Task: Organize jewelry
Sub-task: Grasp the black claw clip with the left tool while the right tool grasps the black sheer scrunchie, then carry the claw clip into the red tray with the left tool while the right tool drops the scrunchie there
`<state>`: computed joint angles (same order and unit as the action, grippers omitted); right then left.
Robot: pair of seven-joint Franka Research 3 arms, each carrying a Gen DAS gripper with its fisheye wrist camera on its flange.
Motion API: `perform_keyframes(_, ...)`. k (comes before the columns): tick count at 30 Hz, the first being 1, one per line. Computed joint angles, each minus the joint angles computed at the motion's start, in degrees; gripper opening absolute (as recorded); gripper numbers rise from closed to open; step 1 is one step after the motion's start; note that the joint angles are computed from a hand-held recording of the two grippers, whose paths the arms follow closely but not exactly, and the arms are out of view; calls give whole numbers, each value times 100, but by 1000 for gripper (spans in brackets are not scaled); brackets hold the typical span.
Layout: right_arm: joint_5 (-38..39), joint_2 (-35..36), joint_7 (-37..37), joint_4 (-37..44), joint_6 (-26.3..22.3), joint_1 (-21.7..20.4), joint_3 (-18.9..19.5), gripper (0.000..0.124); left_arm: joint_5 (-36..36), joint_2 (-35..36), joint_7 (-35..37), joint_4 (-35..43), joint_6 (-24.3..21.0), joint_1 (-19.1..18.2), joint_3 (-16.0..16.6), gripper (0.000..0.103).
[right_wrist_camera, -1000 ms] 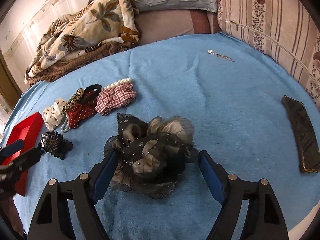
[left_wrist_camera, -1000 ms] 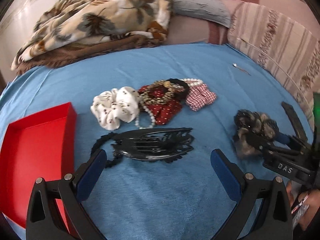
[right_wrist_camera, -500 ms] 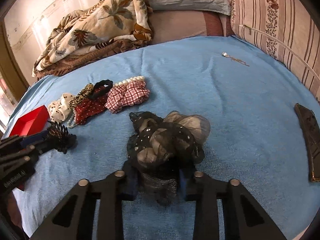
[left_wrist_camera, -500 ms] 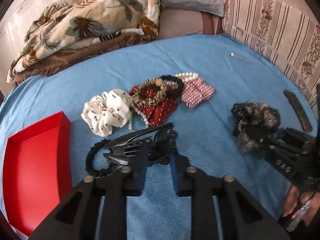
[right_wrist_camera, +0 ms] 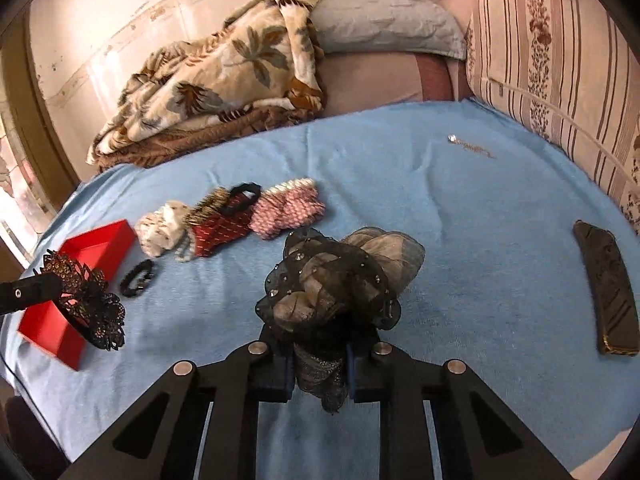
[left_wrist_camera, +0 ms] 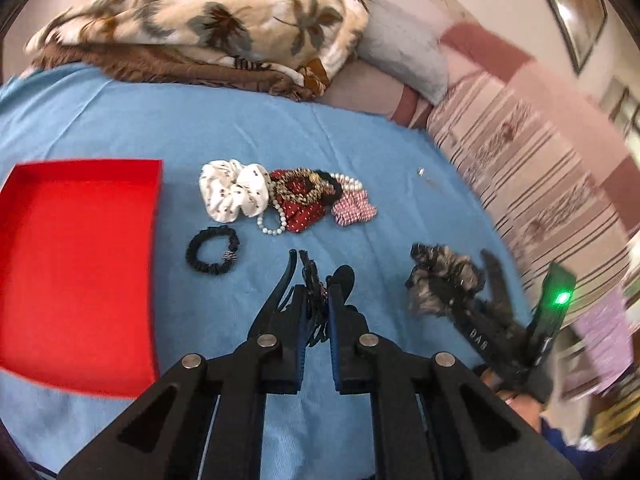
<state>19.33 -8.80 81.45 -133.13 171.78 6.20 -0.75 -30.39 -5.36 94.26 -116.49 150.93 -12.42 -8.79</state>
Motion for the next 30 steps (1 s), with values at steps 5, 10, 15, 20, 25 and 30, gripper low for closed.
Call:
perform_keyframes(5, 233, -295, -210, -52, -244, 205, -28, 19, -558, -456, 233, -345, 163, -3, 223, 9)
perform_keyframes(10, 536, -342, -598, 160, -521, 461, -45, 19, -587, -731, 241, -611, 386, 25, 474, 9)
perform_keyframes(15, 1033, -81, -1198, 742, -935, 809, -16, 20, -635, -717, 299, -674, 528, 119, 751, 9)
perform_keyframes(20, 1329, 719, -1515, 1882, -1561, 964, 239, 20, -959, -362, 645, -367, 449, 354, 934, 9)
perform_keyframes(25, 1145, 1773, -1362, 3220, -2067, 1066, 550, 20, -1407, 549, 913, 469, 114, 870, 938, 9)
perform_keyframes(30, 259, 2833, -867, 4491, -2425, 1347, 626, 20, -2017, 1283, 1172, 1107, -99, 1454, 717, 9)
